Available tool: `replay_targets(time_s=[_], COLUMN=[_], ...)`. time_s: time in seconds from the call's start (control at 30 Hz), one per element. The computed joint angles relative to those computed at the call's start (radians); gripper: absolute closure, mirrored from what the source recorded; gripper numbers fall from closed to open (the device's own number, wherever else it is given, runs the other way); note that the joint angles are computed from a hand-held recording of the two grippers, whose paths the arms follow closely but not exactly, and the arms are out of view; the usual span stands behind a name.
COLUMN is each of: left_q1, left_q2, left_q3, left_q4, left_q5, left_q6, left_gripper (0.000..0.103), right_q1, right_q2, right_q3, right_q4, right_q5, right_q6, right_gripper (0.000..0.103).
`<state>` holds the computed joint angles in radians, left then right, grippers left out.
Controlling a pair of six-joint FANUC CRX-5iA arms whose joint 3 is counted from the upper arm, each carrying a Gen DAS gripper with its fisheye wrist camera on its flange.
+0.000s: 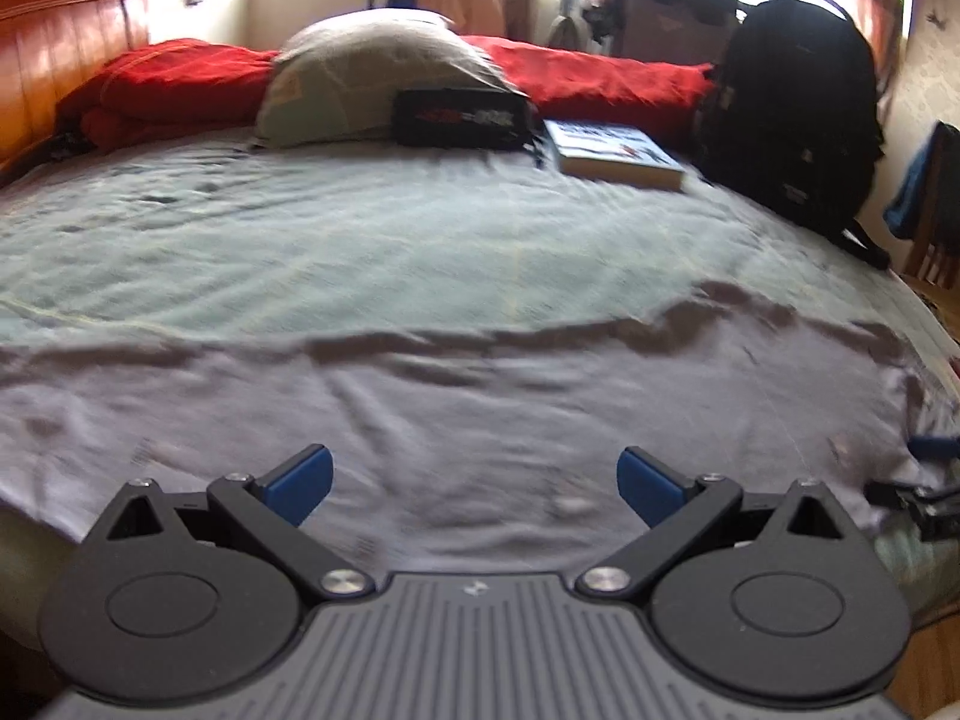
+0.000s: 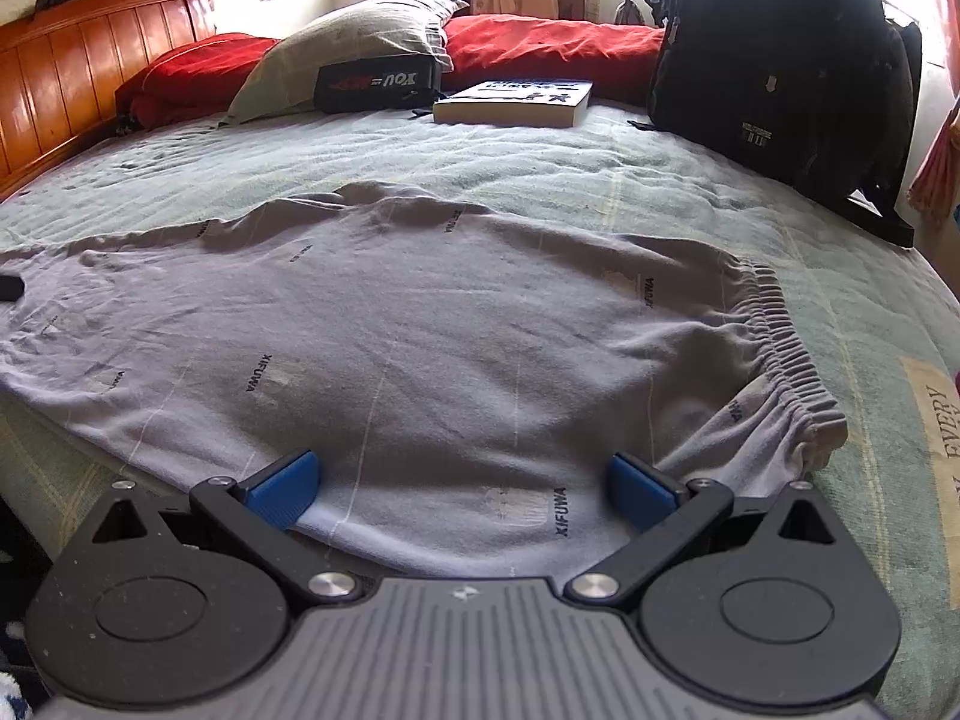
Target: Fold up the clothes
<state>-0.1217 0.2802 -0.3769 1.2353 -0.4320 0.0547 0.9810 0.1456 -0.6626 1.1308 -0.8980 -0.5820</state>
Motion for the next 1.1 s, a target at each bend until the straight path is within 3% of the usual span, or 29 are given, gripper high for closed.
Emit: replay_targets(time_s=[0.1, 0.17, 0.3, 0.37, 0.43, 0.5, 0.6, 0.63, 0.77, 0.87, 0.9, 1.1], left_q1=[0.048, 0.090, 0.152, 0.187, 0.207, 0.225, 0.248, 0.252, 0.265, 0.279, 0.282, 0.295], left_q2=[0.030, 0.069, 0.143, 0.182, 0.194, 0.190, 0.178, 0.175, 0.219, 0.277, 0.277, 0.247], left_q3=[0.070, 0.136, 0.226, 0.275, 0.256, 0.238, 0.239, 0.238, 0.302, 0.401, 0.401, 0.355], left_q4=[-0.137, -0.240, -0.317, -0.369, -0.297, -0.254, -0.263, -0.247, -0.205, -0.358, -0.367, -0.282], left_q5=[0.030, 0.007, -0.075, -0.158, -0.185, -0.207, -0.232, -0.237, -0.282, -0.305, -0.301, -0.276], left_q6=[0.084, 0.162, 0.199, 0.253, 0.191, 0.139, 0.128, 0.108, 0.069, 0.243, 0.252, 0.170], left_gripper=[0.002, 0.002, 0.002, 0.002, 0.002, 0.002, 0.002, 0.002, 0.002, 0.002, 0.002, 0.002], right_q1=[0.005, 0.001, -0.046, -0.091, -0.126, -0.129, -0.096, -0.087, -0.082, -0.080, -0.076, -0.068], right_q2=[-0.016, -0.045, -0.085, -0.074, -0.038, 0.021, 0.135, 0.162, 0.181, 0.180, 0.183, 0.196], right_q3=[0.010, 0.003, -0.015, 0.002, 0.042, 0.108, 0.263, 0.291, 0.312, 0.310, 0.313, 0.320], right_q4=[-0.035, -0.018, 0.168, 0.248, 0.257, 0.161, -0.123, -0.149, -0.153, -0.157, -0.156, -0.155], right_q5=[0.002, 0.015, 0.059, 0.114, 0.173, 0.192, 0.129, 0.101, 0.078, 0.079, 0.071, 0.043], right_q6=[0.039, 0.004, -0.132, -0.161, -0.136, -0.024, 0.276, 0.323, 0.333, 0.317, 0.313, 0.299], right_gripper=[0.000, 0.000, 0.000, 0.000, 0.000, 0.000, 0.000, 0.000, 0.000, 0.000, 0.000, 0.000])
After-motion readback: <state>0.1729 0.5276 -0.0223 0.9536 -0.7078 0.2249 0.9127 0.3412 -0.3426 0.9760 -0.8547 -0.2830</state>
